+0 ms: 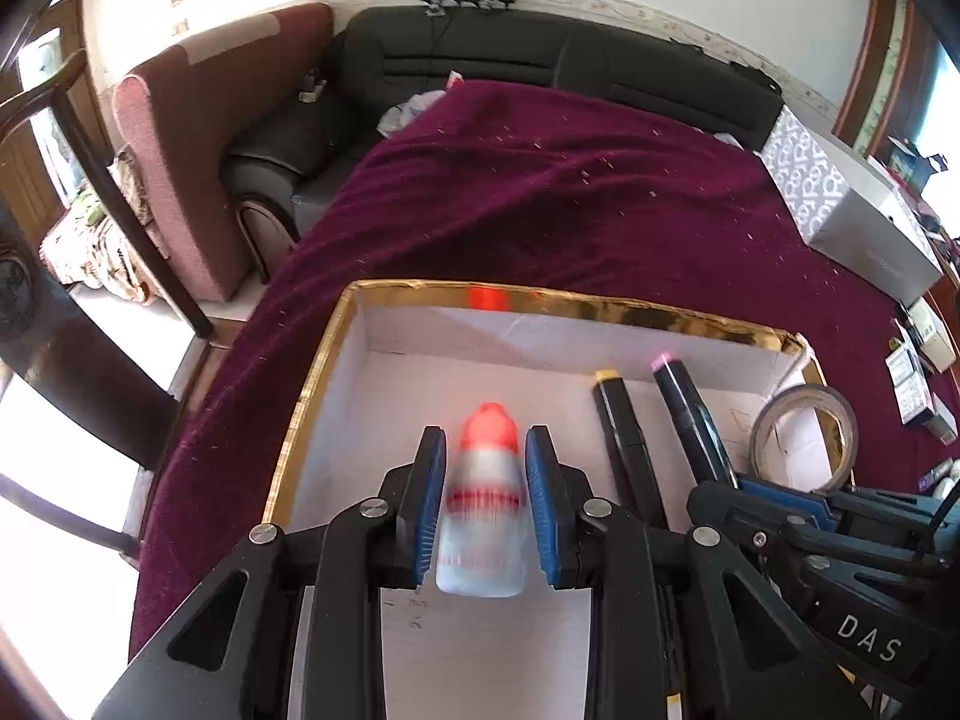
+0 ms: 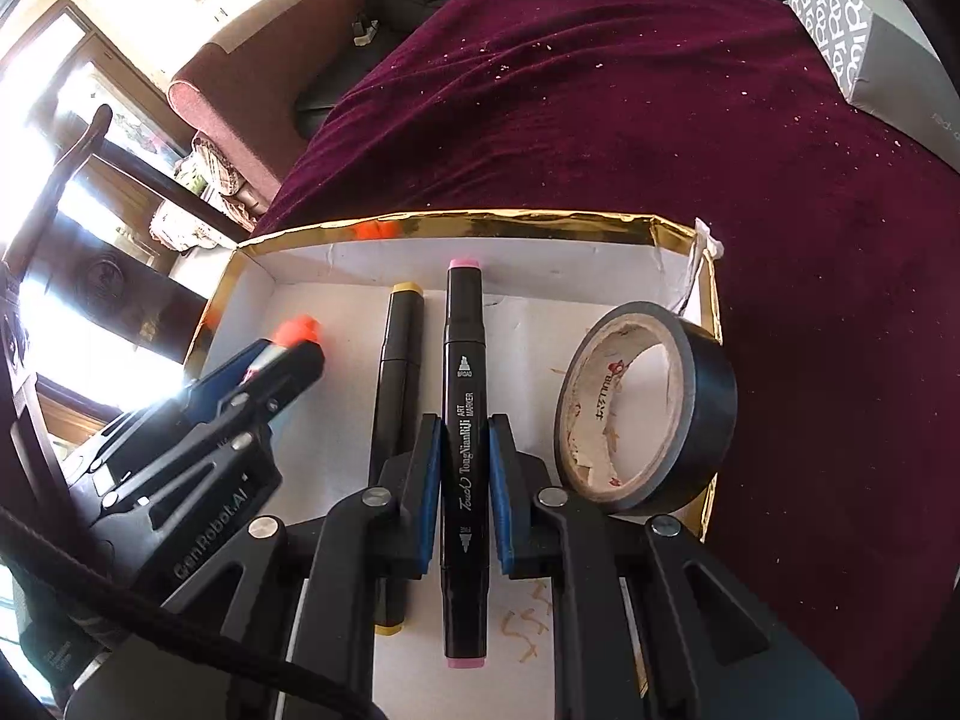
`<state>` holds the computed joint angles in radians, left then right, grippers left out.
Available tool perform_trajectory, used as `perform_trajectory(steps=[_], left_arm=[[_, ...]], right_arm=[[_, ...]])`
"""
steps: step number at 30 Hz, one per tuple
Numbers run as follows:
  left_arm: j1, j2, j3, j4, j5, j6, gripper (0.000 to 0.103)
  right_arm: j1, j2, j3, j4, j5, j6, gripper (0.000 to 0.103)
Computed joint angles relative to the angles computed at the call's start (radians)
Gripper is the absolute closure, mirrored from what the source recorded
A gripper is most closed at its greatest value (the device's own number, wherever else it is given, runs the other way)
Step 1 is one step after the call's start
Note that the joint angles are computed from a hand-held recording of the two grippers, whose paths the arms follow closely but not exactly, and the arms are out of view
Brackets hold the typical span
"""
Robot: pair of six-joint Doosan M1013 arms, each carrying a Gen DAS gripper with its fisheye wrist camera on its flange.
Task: Organize objects
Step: 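Lower marker and orange-capped bottle into the white box and open both tools, then move both tools back over the table toward the remaining items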
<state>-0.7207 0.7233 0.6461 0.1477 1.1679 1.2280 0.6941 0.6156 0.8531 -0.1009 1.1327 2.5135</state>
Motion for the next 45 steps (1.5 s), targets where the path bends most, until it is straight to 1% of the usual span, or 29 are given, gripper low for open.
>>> perform_trajectory(steps=[5, 7, 8, 9, 10, 13, 14, 15, 16, 18, 21, 23, 24, 25, 27, 29, 31, 33, 34, 36, 38, 39, 41, 42, 43, 45], left_arm=[[-0.002, -0.011, 0.011, 0.03, -0.005, -0.032, 0.078], [-0.005, -0.016, 0.015, 0.038, -0.007, -0.039, 0.074], [-0.007, -0.02, 0.019, 0.045, -0.007, -0.044, 0.069], [-0.011, -0.027, 0.028, 0.055, -0.014, -0.048, 0.065], [-0.014, -0.034, 0.036, 0.063, -0.021, -0.048, 0.063], [-0.03, -0.059, 0.061, 0.108, -0.041, -0.054, 0.055], [-0.036, -0.069, 0.071, 0.12, -0.052, -0.058, 0.051], [-0.04, -0.08, 0.083, 0.129, -0.063, -0.061, 0.049], [-0.045, -0.09, 0.094, 0.139, -0.073, -0.062, 0.048], [-0.059, -0.112, 0.117, 0.16, -0.092, -0.062, 0.048], [-0.079, -0.143, 0.147, 0.164, -0.122, -0.051, 0.045], [-0.09, -0.164, 0.168, 0.138, -0.149, -0.033, 0.044], [-0.095, -0.177, 0.181, 0.108, -0.165, -0.014, 0.044], [-0.099, -0.188, 0.192, 0.071, -0.18, 0.005, 0.044], [-0.107, -0.207, 0.211, -0.018, -0.208, 0.048, 0.04], [-0.116, -0.22, 0.227, -0.099, -0.226, 0.087, 0.038], [-0.131, -0.225, 0.24, -0.175, -0.238, 0.127, 0.038], [-0.146, -0.218, 0.238, -0.244, -0.23, 0.167, 0.038], [-0.155, -0.21, 0.233, -0.277, -0.219, 0.184, 0.038], [-0.169, -0.197, 0.224, -0.329, -0.198, 0.212, 0.038], [-0.185, -0.185, 0.214, -0.327, -0.18, 0.224, 0.039], [-0.194, -0.181, 0.21, -0.317, -0.172, 0.231, 0.039], [-0.205, -0.176, 0.208, -0.298, -0.162, 0.226, 0.039], [-0.207, -0.177, 0.211, -0.297, -0.16, 0.222, 0.039], [-0.207, -0.178, 0.215, -0.296, -0.161, 0.218, 0.039], [-0.205, -0.19, 0.235, -0.278, -0.172, 0.197, 0.039]], right_arm=[[0.0, -0.018, 0.028, -0.009, -0.039, 0.019, 0.088], [0.002, -0.026, 0.036, -0.015, -0.049, 0.025, 0.085], [0.005, -0.035, 0.047, -0.024, -0.058, 0.032, 0.083], [0.006, -0.039, 0.051, -0.029, -0.062, 0.037, 0.077], [0.01, -0.05, 0.063, -0.041, -0.072, 0.046, 0.07], [0.017, -0.08, 0.098, -0.067, -0.097, 0.063, 0.061], [0.02, -0.09, 0.11, -0.077, -0.104, 0.072, 0.06], [0.021, -0.106, 0.13, -0.084, -0.121, 0.08, 0.06], [0.023, -0.125, 0.156, -0.089, -0.144, 0.09, 0.059], [0.028, -0.159, 0.197, -0.116, -0.165, 0.124, 0.056], [0.037, -0.239, 0.299, -0.179, -0.221, 0.197, 0.054], [0.046, -0.296, 0.37, -0.237, -0.242, 0.261, 0.054], [0.05, -0.32, 0.399, -0.262, -0.248, 0.288, 0.054], [0.058, -0.36, 0.449, -0.308, -0.253, 0.343, 0.053], [0.073, -0.424, 0.526, -0.394, -0.241, 0.449, 0.049], [0.093, -0.498, 0.609, -0.49, -0.194, 0.577, 0.046], [0.116, -0.559, 0.677, -0.557, -0.127, 0.683, 0.039], [0.131, -0.602, 0.731, -0.576, -0.072, 0.75, 0.037], [0.13, -0.622, 0.758, -0.564, -0.059, 0.771, 0.037], [0.129, -0.648, 0.798, -0.54, -0.068, 0.807, 0.037], [0.126, -0.671, 0.838, -0.529, -0.12, 0.84, 0.037], [0.116, -0.675, 0.856, -0.517, -0.179, 0.844, 0.037], [0.098, -0.677, 0.872, -0.478, -0.274, 0.808, 0.037], [0.093, -0.668, 0.866, -0.46, -0.289, 0.789, 0.037], [0.09, -0.655, 0.857, -0.441, -0.28, 0.768, 0.037], [0.086, -0.614, 0.819, -0.417, -0.207, 0.74, 0.037]])
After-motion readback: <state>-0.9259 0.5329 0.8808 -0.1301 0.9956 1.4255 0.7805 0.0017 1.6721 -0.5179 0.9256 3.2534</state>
